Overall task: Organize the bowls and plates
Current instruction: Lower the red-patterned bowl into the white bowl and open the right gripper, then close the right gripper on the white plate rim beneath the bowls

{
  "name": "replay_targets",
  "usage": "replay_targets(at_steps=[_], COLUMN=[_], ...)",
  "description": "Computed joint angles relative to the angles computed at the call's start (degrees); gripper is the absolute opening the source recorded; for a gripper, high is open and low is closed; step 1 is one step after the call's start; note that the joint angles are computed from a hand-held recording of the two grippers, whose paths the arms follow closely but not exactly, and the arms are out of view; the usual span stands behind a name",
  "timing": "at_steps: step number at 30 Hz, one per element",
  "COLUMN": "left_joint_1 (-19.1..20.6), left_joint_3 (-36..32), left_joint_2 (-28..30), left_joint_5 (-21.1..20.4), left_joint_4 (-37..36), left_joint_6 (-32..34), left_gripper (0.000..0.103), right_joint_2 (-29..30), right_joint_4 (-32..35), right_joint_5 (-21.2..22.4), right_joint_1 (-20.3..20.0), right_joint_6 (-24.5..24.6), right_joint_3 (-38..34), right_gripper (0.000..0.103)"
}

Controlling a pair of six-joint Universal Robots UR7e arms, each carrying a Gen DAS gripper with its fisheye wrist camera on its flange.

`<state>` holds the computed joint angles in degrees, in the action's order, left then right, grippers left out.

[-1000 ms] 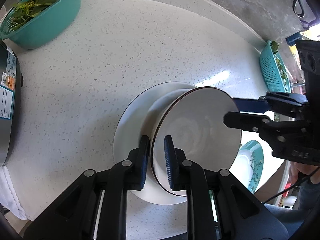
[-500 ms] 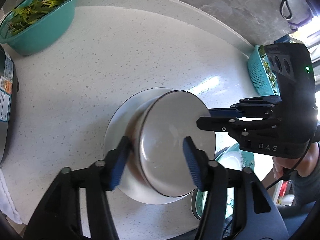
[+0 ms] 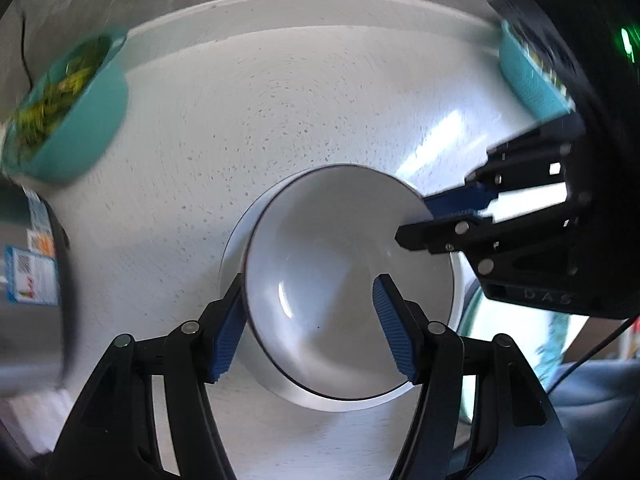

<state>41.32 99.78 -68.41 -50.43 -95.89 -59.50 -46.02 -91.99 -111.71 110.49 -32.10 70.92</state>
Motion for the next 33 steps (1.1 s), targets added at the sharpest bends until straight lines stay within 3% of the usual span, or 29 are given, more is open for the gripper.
replay_targets(at_steps=[2, 4, 6, 10, 15, 17, 18, 19, 20, 26, 28, 33], left_joint_1=[-0.36, -1.37, -1.94, -1.86, -4.67, -5.96, -6.45, -7.14, -7.75, -7.92, -8.16, -7.86], left_joint_3=[-0.84, -3.26, -3.56, -1.44, 4.65, 6.24, 7.40, 8.81, 10.57, 18.10, 19.25, 20.78], left_joint_2=[0.93, 2.86, 2.89, 0.20, -7.15, -9.06, -10.17, -11.30, -12.54, -16.01, -16.15, -16.42], left_joint_5=[0.61, 4.31, 5.79, 4.72, 7.26, 7.96, 8.08, 8.13, 8.05, 4.96, 5.29, 5.44], left_joint_4=[1.92, 10.27, 12.73, 9.51, 5.49, 7.00, 7.47, 7.48, 6.82, 0.73, -0.96, -2.77], left_joint_6=[-0.26, -3.74, -4.75, -6.15, -14.69, -19.98, -22.42, -25.12, -27.45, -34.69, -35.14, -36.20], left_gripper=[0.070, 0.086, 0.086, 0.086, 0.086, 0.086, 0.086, 0.086, 0.086, 0.088, 0.103, 0.103], right_joint_2=[0.01, 0.06, -0.21, 0.07, -0.32, -1.01, -1.37, -1.71, -2.00, -0.54, -0.76, 0.05], right_joint_4=[-0.42, -0.80, -1.92, -0.71, 2.90, 2.40, 1.66, 0.66, -0.28, 1.06, 0.95, 1.10], right_joint_5=[-0.38, -0.67, -1.64, -0.23, 6.88, 10.69, 11.20, 10.91, 10.32, 5.54, 5.03, 4.73], right_joint_1=[0.24, 0.56, 0.88, 0.36, -1.46, -2.70, -3.09, -3.33, -3.58, -4.83, -4.96, -4.60], right_joint_6=[-0.21, -0.29, -0.49, 0.42, 1.75, 1.97, 1.90, 1.56, 1.02, 2.35, 2.70, 2.52], right_joint_3=[0.30, 0.61, 1.29, 0.34, -2.99, -4.54, -4.75, -4.71, -4.48, -4.98, -3.69, -3.17], right_gripper=[0.019, 0.018, 0.018, 0.019, 0.026, 0.044, 0.061, 0.071, 0.072, 0.076, 0.076, 0.076])
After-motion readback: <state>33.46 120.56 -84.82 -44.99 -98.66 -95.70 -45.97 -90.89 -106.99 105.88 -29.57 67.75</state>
